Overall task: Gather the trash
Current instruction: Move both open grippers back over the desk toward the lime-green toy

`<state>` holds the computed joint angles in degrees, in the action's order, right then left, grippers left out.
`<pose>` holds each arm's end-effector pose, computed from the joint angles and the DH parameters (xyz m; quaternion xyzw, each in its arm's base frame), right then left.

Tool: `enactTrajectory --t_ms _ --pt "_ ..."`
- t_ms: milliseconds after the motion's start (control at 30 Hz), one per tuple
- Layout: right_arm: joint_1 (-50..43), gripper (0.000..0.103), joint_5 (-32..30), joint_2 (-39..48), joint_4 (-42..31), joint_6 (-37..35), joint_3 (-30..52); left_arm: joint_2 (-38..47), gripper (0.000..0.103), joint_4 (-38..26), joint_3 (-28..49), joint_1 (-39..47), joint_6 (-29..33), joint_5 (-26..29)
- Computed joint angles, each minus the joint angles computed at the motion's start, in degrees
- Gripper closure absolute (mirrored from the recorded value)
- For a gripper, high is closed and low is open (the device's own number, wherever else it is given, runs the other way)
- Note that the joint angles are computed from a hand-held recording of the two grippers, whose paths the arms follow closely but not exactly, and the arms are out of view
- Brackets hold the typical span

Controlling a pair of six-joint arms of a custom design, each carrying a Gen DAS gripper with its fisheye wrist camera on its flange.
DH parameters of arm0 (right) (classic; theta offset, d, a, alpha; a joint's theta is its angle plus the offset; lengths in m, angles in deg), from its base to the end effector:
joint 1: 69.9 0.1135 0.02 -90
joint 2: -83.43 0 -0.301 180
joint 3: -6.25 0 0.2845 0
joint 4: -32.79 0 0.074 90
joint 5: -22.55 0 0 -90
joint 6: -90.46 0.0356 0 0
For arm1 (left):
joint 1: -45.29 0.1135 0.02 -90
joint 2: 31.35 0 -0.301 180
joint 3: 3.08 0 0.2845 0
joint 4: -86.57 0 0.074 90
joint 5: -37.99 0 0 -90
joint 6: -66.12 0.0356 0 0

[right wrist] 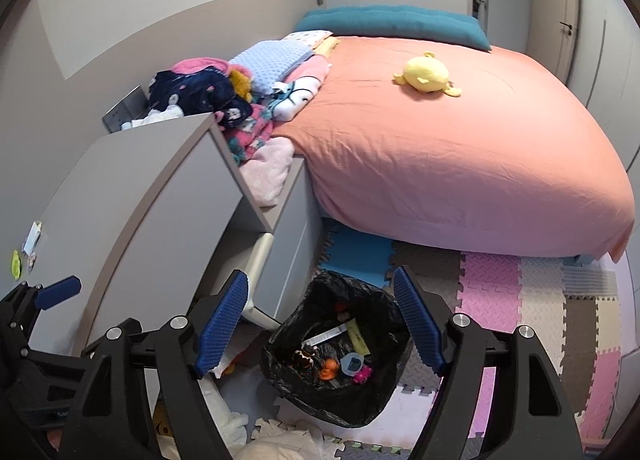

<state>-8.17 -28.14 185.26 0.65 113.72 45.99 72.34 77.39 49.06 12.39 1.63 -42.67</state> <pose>0.1181 0.1720 0.0554 0.3979 0.8529 -0.0494 0.3343 0.2668 -0.1795 0.0879 0.4885 0.8317 -0.0948 0.2462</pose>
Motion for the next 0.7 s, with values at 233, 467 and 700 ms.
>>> enactTrajectory --t_ms 233,467,700 --pt "-2.3 0.027 1.3 0.7 -1.1 -7.4 5.9 -1.0 0.006 -1.9 1.3 6.2 3.0 3.0" --pt "-5.0 0.027 2.1 3.0 0.3 -17.1 13.3 -0.6 0.006 -3.8 4.4 14.5 5.5 5.6" --pt "-8.2 0.027 1.3 9.4 5.1 -30.5 24.3 1.4 0.006 -4.9 9.1 23.9 6.9 7.8"
